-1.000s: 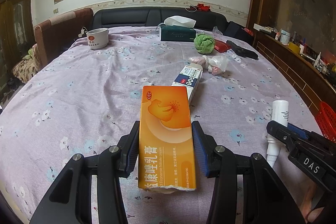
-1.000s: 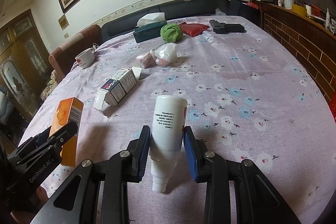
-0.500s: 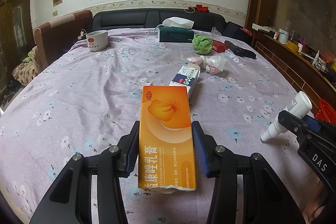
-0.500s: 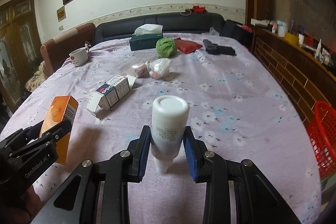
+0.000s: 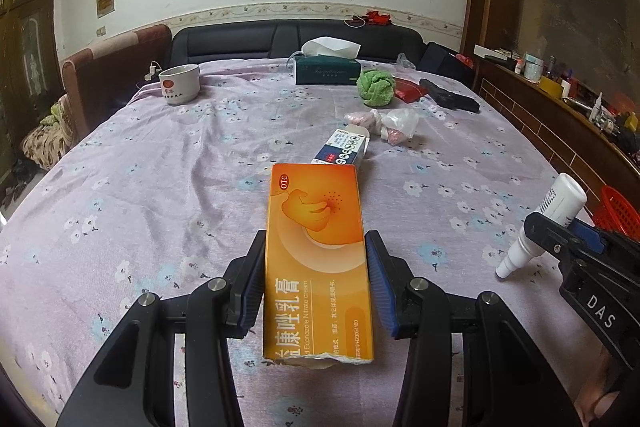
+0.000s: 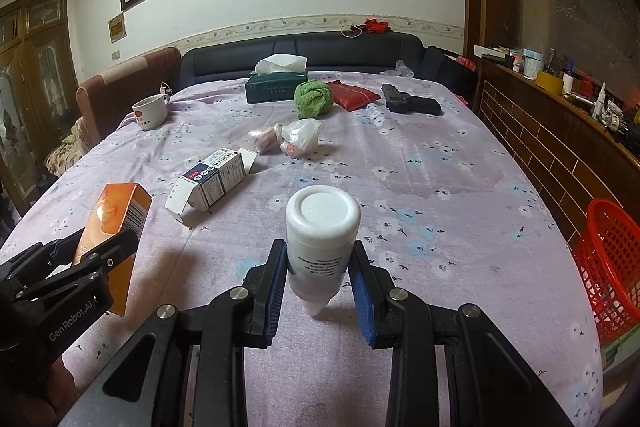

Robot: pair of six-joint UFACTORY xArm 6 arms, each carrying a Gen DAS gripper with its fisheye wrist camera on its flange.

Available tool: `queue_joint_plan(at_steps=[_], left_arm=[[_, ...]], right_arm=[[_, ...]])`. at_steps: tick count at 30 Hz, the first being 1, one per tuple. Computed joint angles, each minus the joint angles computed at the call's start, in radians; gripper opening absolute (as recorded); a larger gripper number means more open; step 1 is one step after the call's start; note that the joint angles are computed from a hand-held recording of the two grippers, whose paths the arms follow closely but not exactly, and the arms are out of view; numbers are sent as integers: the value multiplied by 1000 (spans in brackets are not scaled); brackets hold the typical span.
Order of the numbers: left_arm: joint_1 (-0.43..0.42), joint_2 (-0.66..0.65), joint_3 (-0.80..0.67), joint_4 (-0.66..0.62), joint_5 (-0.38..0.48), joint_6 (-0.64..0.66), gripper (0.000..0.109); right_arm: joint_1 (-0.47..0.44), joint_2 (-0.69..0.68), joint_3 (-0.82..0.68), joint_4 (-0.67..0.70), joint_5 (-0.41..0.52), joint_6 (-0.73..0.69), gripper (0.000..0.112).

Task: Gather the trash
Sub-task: 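Lift and hold the orange box and white bottle above the bed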

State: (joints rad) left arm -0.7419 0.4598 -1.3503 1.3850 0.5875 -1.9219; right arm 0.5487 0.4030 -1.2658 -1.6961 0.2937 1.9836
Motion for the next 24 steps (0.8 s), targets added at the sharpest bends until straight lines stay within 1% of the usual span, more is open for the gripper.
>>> queue_joint_plan(at_steps=[6, 13, 24], left_arm=[[-13, 7, -19, -14, 3, 28, 45], [-32, 38, -75, -36, 2, 89, 45], [-66, 94, -171, -81, 39, 193, 45]], right_arm=[[-6, -15, 19, -15, 5, 25, 33], [-28, -36, 47, -56, -4, 84, 33], [-88, -101, 119, -195, -36, 270, 33]])
